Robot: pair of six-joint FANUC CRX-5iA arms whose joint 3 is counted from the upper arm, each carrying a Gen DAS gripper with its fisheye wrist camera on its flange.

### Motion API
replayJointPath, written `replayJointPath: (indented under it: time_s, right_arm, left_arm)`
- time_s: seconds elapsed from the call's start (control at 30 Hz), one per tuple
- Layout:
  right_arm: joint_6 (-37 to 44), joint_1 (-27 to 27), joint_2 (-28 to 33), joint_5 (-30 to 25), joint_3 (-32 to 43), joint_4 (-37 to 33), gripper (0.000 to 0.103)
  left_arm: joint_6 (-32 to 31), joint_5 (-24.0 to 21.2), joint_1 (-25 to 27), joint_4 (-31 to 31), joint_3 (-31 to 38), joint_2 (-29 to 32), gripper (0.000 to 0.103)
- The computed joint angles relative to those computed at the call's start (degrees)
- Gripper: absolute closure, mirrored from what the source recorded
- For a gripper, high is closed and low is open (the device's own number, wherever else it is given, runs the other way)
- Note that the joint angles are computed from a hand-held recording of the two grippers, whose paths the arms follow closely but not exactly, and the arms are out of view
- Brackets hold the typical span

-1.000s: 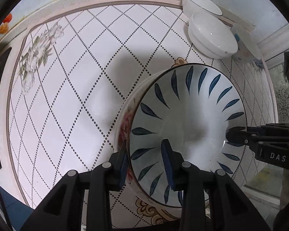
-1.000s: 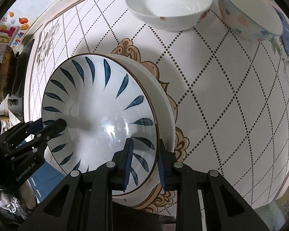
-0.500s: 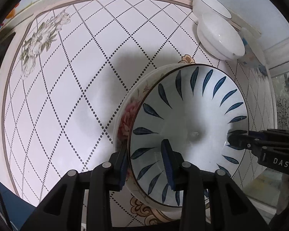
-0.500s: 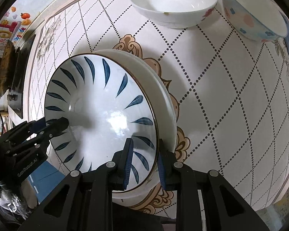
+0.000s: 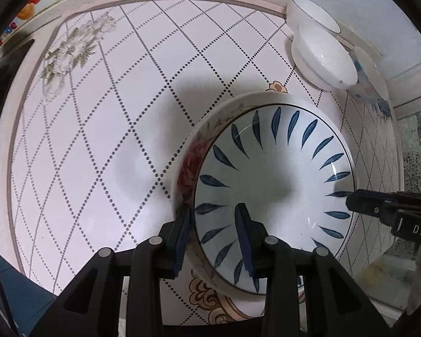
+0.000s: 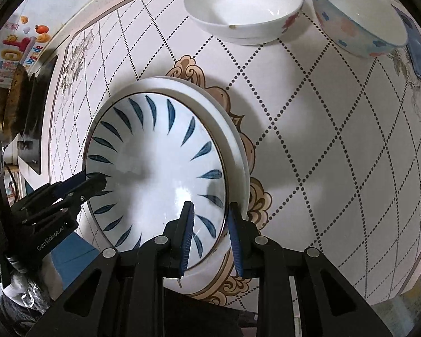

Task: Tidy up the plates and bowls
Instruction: 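Lower the plate stack onto the gold-framed placemat and open both tools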

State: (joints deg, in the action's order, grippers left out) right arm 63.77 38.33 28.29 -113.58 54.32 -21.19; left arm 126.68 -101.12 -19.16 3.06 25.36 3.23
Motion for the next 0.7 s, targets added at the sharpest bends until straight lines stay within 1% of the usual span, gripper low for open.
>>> replayJointPath:
  time_s: [0.1, 0.23, 0.33, 0.4, 0.5, 0.6, 0.7]
  right_arm:
    - [-0.35, -0.06, -1.06, 0.67, -0.61, 0.13, 0.075]
    - [-0.78, 1.53, -3.52, 0.97, -1.55, 2.94, 0.075]
    - [-1.42, 3.40, -6.44, 1.67, -2.98, 5.57, 0.075]
    - [-2.71, 4.92, -8.83, 2.27, -3.98, 7.40, 0.073]
    - [-4.92, 6.22, -12.30, 3.09, -5.09, 8.33, 0.072]
    - [-7.11, 8.60, -15.15, 3.61, -5.17, 10.31, 0.072]
    - [-8.63, 12.15, -18.19, 3.90, -5.53, 13.81, 0.072]
  left_arm:
    - [0.26, -1.51, -0.95, -1.67, 2.24, -0.44, 0.073]
    - [-0.36, -4.90, -3.08, -5.62, 7.41, -0.95, 0.073]
    - [-0.32, -6.37, -4.58, -7.30, 10.85, -1.52, 0.073]
    - [-0.16, -7.45, -5.35, -7.81, 13.33, -1.18, 0.073]
    - [0.09, -9.17, -6.84, -8.63, 16.98, -1.55, 0.073]
    - [0.59, -10.99, -8.72, -9.50, 20.74, -1.02, 0.073]
    - [1.17, -13.17, -11.35, -10.97, 24.82, -0.29, 0.073]
